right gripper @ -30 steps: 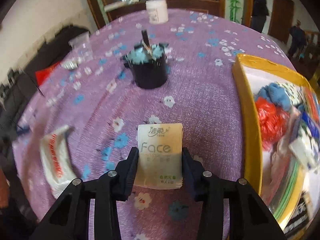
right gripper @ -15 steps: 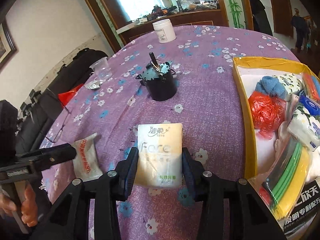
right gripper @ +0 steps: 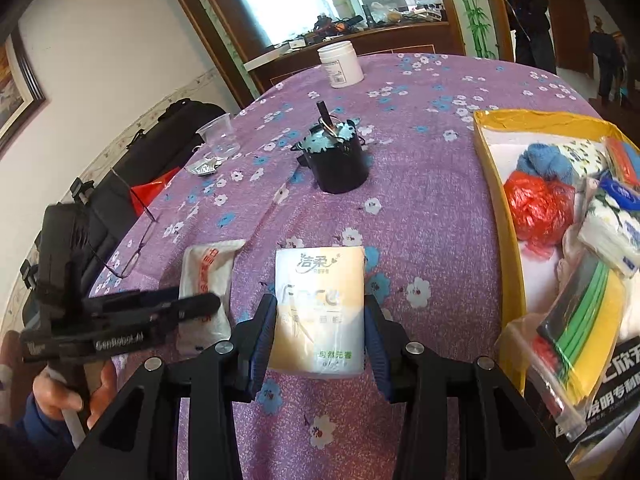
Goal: Organize soft objects
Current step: 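Grasp the white red-printed packet with the left gripper, then carry the white packet and Face tissue pack into the tray and open both grippers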
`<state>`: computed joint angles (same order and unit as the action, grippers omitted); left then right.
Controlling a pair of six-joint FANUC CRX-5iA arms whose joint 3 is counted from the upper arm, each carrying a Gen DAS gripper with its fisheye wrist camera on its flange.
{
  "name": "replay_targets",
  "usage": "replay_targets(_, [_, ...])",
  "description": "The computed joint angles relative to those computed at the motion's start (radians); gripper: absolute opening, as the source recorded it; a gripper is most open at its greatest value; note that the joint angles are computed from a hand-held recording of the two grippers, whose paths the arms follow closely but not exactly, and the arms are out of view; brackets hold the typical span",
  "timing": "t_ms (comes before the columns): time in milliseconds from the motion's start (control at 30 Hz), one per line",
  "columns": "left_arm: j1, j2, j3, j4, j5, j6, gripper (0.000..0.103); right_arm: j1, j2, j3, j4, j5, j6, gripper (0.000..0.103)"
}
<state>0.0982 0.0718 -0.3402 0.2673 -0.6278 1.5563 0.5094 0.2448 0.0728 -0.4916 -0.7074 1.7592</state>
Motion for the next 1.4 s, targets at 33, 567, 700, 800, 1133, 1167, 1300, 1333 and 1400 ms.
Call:
replay_targets(33, [0.004, 0.005, 0.002, 0.009, 0.004, -0.024, 0.036, -0.001, -0.001, -0.001, -0.003, 0.0, -0.003, 0.046])
replay_targets(567, [0.01, -0.072, -0.112, 0.292, 0.101, -0.362, 0.029, 0.011, -0.023, -0.022, -0.001, 0.016, -0.037, 0.046])
replay_targets(700, [-0.014, -0.062, -0.106, 0.384, 0.097, -0.444, 0.029, -0.019, -0.057, -0.043, -0.023, 0.041, -0.044, 0.046])
replay_targets(800, [-0.046, -0.039, -0.078, 0.436, 0.09, -0.493, 0.029, -0.044, -0.096, -0.075, -0.027, 0.078, -0.059, 0.046])
replay_targets(1133, [-0.192, 0.085, 0.086, 0.535, 0.06, -0.606, 0.029, -0.143, -0.228, -0.214, 0.046, 0.226, -0.219, 0.046])
replay_targets(1167, [-0.202, 0.098, 0.102, 0.537, 0.056, -0.61, 0.029, -0.155, -0.237, -0.228, 0.057, 0.239, -0.241, 0.046])
replay_targets(1300, [-0.237, 0.159, 0.182, 0.523, 0.036, -0.597, 0.029, -0.19, -0.263, -0.282, 0.143, 0.298, -0.366, 0.046])
replay_targets(1333, [-0.245, 0.179, 0.211, 0.509, 0.029, -0.583, 0.029, -0.199, -0.266, -0.288, 0.149, 0.302, -0.378, 0.046])
replay_targets(1400, [-0.256, 0.217, 0.265, 0.486, 0.013, -0.556, 0.029, -0.218, -0.267, -0.3, 0.166, 0.317, -0.415, 0.046])
